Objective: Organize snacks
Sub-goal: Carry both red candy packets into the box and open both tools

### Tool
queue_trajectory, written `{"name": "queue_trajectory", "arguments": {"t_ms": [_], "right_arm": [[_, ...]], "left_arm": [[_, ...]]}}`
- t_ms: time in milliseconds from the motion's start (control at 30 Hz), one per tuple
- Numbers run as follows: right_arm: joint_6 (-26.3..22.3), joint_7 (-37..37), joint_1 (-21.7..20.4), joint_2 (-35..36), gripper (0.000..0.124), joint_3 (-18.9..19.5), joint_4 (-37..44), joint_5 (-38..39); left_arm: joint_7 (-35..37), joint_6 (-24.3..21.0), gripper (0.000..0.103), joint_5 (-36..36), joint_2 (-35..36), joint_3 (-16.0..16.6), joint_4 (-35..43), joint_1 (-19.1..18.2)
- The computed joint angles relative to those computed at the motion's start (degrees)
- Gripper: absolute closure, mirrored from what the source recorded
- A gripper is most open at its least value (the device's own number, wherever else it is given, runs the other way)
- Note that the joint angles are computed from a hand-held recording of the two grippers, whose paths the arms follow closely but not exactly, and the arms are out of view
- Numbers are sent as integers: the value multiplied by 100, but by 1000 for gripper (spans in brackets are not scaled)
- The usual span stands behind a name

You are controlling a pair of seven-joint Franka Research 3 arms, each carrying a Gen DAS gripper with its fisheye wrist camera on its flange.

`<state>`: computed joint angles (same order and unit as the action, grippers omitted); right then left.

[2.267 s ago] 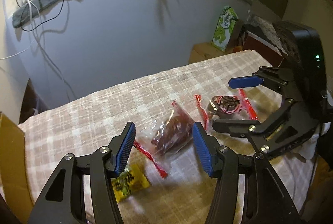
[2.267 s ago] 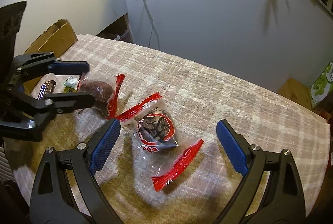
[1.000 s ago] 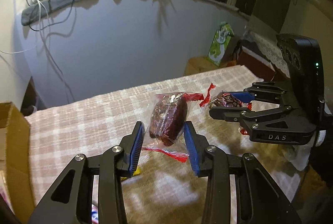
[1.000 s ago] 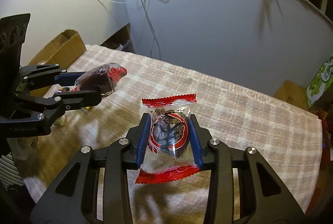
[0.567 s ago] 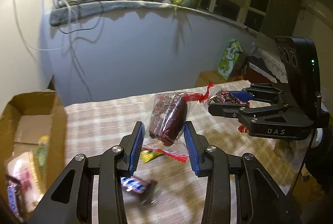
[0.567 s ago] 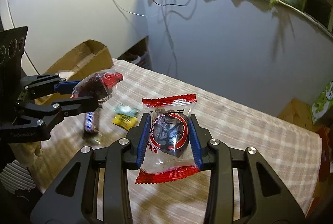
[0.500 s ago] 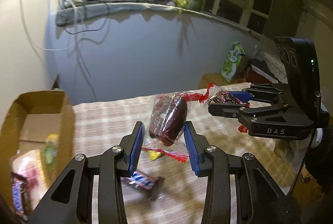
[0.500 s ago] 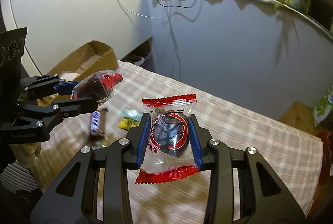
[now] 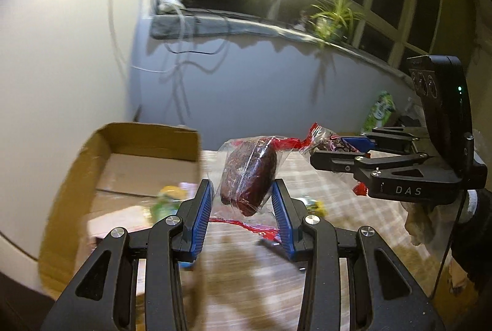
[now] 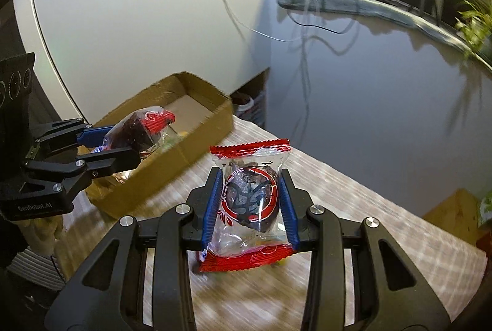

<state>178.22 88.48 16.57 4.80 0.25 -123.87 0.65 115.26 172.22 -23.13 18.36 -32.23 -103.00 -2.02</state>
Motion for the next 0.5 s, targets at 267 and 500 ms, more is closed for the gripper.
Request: {"name": "queue_trajectory", "arguments": {"t_ms": [267,500], "right_arm": [[-441,-439,151,779,86,219,1118,378],[-787,-777,250,1429,86,362,2005,752]], "left_arm": [[-145,166,65,-188,-203,172,-265,236],[-447,261,65,-59,-330,390,-464,274]]}}
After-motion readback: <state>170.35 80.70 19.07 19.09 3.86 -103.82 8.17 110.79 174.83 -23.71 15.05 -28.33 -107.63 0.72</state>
